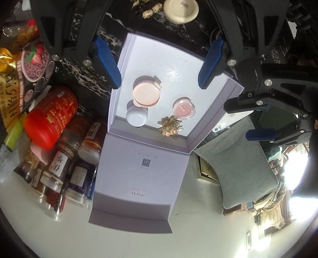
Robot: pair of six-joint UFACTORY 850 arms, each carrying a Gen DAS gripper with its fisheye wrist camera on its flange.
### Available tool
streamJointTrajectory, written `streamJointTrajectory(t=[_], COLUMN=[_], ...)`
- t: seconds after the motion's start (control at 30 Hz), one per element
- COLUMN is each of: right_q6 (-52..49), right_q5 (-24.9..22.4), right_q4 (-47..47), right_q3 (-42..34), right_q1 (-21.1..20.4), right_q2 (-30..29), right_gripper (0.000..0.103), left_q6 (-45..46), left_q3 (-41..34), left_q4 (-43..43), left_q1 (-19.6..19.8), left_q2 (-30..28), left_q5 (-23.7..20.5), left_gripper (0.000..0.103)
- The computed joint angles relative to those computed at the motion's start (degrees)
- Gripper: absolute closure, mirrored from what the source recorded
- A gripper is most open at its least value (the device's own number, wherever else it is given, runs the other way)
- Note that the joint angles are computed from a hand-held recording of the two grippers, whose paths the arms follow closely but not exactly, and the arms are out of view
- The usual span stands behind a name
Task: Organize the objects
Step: 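Withdraw both tools up out of the gift box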
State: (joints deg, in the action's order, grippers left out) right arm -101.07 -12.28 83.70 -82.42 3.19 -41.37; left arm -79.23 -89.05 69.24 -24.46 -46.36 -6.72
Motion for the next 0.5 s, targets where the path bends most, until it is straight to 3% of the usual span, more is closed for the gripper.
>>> streamJointTrajectory(t=[0.23,0.5], right_q6=[-17.32,-32.72], right_q5=[0.06,-0.92], right_q4=[16.73,32.45], right_q3=[6.23,12.17], right_q1=[-0.09,-0.54], right_q2=[4.95,9.69], right_gripper=[0.020,0.020], left_q6=[-24.57,-40.23], left_q3=[5.29,9.97], left_q4=[24.42,39.40], left_q1=[-1.10,-2.25], left_q2=[4.13,7.78], left_q5=[-0.95,-2.97], left_gripper=[0.021,0.015])
